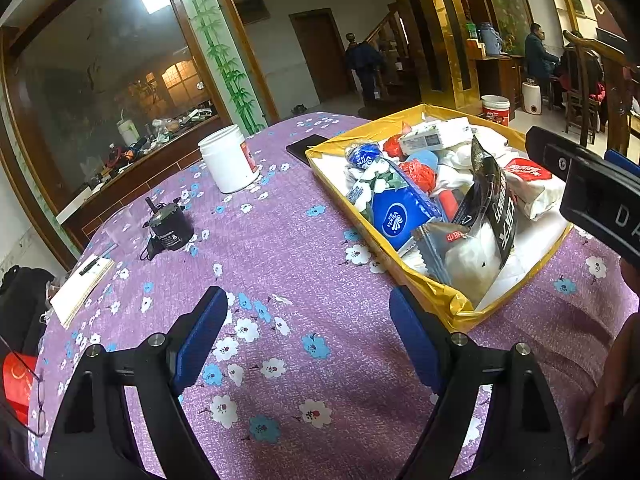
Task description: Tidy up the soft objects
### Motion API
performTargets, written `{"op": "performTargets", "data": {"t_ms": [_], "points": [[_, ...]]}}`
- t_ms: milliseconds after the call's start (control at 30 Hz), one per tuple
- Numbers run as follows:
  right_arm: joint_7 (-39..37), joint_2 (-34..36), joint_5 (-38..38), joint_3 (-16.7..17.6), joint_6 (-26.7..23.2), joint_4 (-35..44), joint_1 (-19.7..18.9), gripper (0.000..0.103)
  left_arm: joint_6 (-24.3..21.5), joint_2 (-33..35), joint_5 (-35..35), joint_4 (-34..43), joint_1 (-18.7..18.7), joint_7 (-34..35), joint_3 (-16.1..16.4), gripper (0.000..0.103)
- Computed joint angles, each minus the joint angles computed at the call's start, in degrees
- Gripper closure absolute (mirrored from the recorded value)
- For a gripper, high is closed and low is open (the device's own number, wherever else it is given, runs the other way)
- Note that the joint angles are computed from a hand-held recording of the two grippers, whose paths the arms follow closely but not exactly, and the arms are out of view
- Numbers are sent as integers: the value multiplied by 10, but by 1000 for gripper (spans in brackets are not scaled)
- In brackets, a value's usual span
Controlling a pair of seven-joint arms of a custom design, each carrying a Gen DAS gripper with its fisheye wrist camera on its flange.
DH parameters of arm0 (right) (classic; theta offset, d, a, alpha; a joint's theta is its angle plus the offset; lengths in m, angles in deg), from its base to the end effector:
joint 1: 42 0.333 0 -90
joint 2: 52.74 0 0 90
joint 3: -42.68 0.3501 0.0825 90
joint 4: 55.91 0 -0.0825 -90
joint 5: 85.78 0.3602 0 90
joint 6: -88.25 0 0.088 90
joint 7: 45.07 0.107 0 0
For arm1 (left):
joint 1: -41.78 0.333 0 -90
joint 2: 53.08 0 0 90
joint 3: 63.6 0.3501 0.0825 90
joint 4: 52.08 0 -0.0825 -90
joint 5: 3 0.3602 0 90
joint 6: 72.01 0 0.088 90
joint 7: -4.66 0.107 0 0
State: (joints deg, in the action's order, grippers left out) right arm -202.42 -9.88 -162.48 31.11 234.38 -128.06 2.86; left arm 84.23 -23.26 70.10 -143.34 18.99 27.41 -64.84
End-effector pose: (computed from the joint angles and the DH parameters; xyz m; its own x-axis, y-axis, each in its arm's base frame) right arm 0.6190 0.4840 0.4060 -0.1519 -0.9686 -0.1967 -0.3566 0.2393 -0.9031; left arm 0.6412 -0.3218 0.4213 -0.1413 -0.9470 -0.2886 -0.5619 0.3168 -0.7642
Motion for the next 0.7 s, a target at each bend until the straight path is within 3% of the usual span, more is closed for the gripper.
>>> {"op": "performTargets", "data": {"t_ms": [567,700], "points": [[0,0,0,-1,1,0,0,0,-5,0,2,1,-2,3,1,20],[0,0,0,-1,2,-2,-1,0,-11,-4,26,-2,-6,-24,7,19]]}}
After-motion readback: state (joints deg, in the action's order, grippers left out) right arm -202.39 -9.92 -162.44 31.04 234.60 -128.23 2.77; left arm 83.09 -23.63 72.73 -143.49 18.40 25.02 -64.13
